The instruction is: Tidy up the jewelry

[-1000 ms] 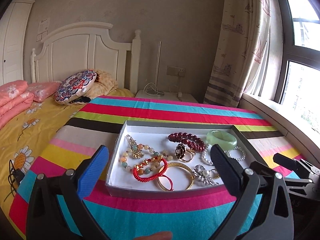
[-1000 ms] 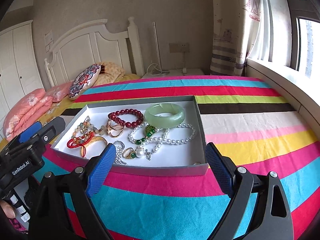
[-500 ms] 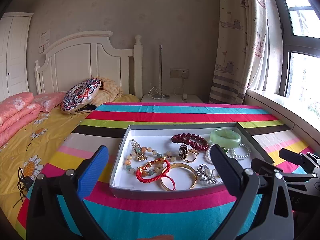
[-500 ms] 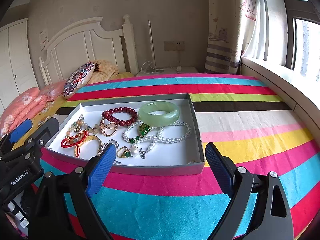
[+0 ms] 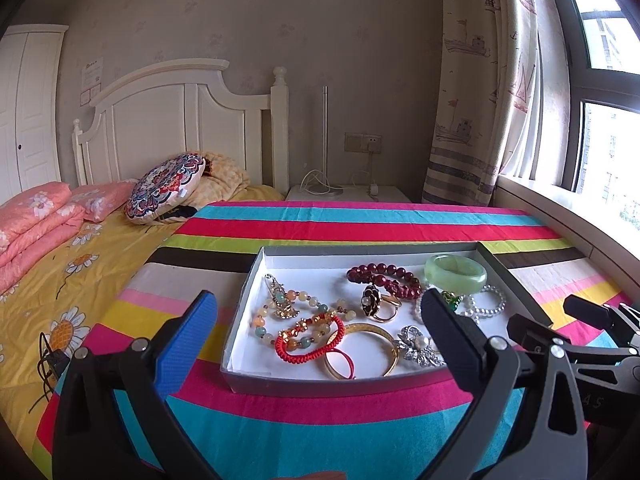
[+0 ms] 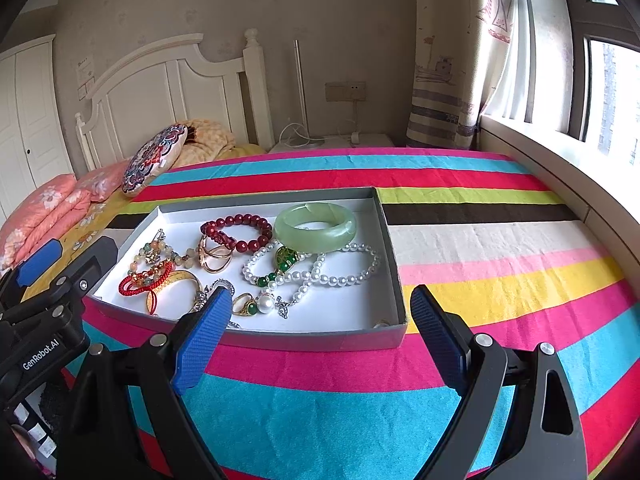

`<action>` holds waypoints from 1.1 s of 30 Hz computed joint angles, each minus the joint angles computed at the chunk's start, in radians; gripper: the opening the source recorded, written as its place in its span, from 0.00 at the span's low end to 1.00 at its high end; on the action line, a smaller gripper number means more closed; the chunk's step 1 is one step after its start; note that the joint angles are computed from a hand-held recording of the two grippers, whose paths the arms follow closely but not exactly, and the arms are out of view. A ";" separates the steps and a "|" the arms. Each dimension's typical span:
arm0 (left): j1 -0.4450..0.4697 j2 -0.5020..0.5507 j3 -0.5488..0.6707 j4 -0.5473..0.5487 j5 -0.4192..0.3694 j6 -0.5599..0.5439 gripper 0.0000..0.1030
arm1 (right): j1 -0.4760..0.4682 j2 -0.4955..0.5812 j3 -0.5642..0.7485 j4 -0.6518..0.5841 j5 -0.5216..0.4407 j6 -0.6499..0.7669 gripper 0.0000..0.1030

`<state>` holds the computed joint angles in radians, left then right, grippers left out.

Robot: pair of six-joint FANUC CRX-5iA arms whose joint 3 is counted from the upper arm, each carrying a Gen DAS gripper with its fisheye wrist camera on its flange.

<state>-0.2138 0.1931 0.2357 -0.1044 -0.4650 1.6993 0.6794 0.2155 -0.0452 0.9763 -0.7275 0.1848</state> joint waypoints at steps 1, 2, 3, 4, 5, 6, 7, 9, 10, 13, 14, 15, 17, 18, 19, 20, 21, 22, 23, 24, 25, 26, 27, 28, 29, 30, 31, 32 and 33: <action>0.000 0.000 0.000 0.000 0.000 0.001 0.98 | 0.000 -0.001 -0.001 0.001 -0.001 -0.001 0.85; 0.000 0.000 -0.001 0.000 0.001 0.001 0.98 | 0.000 -0.001 -0.001 0.001 -0.001 -0.001 0.85; 0.000 0.000 -0.001 0.002 0.001 -0.002 0.98 | 0.000 -0.001 -0.001 0.003 -0.002 -0.003 0.85; 0.000 0.000 -0.001 0.002 0.001 -0.002 0.98 | 0.001 -0.001 -0.002 0.005 -0.002 -0.004 0.85; 0.000 0.000 -0.001 0.002 0.001 -0.002 0.98 | 0.000 -0.002 -0.002 0.004 -0.001 -0.003 0.85; 0.000 -0.001 -0.001 0.001 0.001 -0.002 0.98 | 0.000 -0.001 -0.001 0.004 -0.003 -0.002 0.85; 0.000 -0.001 -0.001 0.000 0.001 -0.002 0.98 | 0.002 0.002 0.002 0.004 -0.011 -0.001 0.85; -0.001 0.001 0.003 -0.006 -0.004 0.003 0.98 | 0.005 0.004 0.006 0.004 -0.020 0.004 0.85; -0.002 0.002 0.008 -0.014 -0.010 0.010 0.98 | 0.006 0.005 0.008 0.005 -0.023 0.007 0.85; -0.002 0.003 0.008 -0.013 -0.010 0.007 0.98 | 0.006 0.005 0.010 0.006 -0.026 0.010 0.85; -0.002 0.002 0.008 -0.013 -0.009 0.008 0.98 | 0.006 0.006 0.010 0.006 -0.025 0.010 0.85; -0.001 0.003 0.008 -0.012 -0.009 0.008 0.98 | 0.006 0.006 0.011 0.006 -0.025 0.010 0.85; -0.001 0.002 0.007 -0.012 -0.009 0.008 0.98 | 0.006 0.007 0.012 0.005 -0.025 0.012 0.85; -0.001 0.002 0.008 -0.013 -0.009 0.008 0.98 | 0.005 0.007 0.012 0.005 -0.025 0.013 0.85; -0.001 0.003 0.008 -0.013 -0.009 0.007 0.98 | 0.006 0.006 0.011 0.006 -0.025 0.011 0.85; -0.001 0.003 0.007 -0.010 -0.008 0.005 0.98 | 0.005 0.006 0.010 0.006 -0.024 0.011 0.85; -0.001 0.003 0.007 -0.010 -0.008 0.005 0.98 | 0.006 0.006 0.010 0.006 -0.024 0.009 0.85; -0.001 0.003 0.007 -0.011 -0.009 0.006 0.98 | 0.005 0.006 0.010 0.006 -0.023 0.010 0.85; -0.001 0.002 0.007 -0.012 -0.009 0.007 0.98 | 0.006 0.006 0.010 0.007 -0.024 0.008 0.85; -0.001 0.002 0.007 -0.012 -0.008 0.007 0.98 | 0.006 0.006 0.010 0.007 -0.024 0.008 0.85; -0.001 0.002 0.007 -0.012 -0.007 0.007 0.98 | 0.004 0.006 0.010 0.008 -0.022 0.010 0.85; -0.001 0.001 0.006 -0.013 -0.008 0.007 0.98 | 0.004 0.006 0.010 0.007 -0.022 0.010 0.85; -0.001 0.001 0.006 -0.013 -0.008 0.007 0.98 | 0.005 0.006 0.010 0.008 -0.022 0.008 0.85; -0.001 0.001 0.006 -0.013 -0.008 0.008 0.98 | 0.004 0.006 0.010 0.009 -0.022 0.008 0.85; -0.001 0.000 0.005 -0.013 -0.007 0.010 0.98 | 0.005 0.006 0.009 0.009 -0.022 0.007 0.85; -0.001 0.000 0.006 -0.013 -0.007 0.010 0.98 | 0.005 0.006 0.009 0.009 -0.022 0.007 0.85; -0.001 0.000 0.005 -0.010 -0.006 0.009 0.98 | 0.006 0.006 0.008 0.009 -0.022 0.007 0.85; 0.000 0.000 0.004 -0.005 -0.004 0.002 0.98 | 0.005 0.006 0.009 0.009 -0.022 0.008 0.85; -0.002 0.000 0.005 -0.007 -0.006 0.002 0.98 | 0.005 0.006 0.010 0.007 -0.022 0.009 0.85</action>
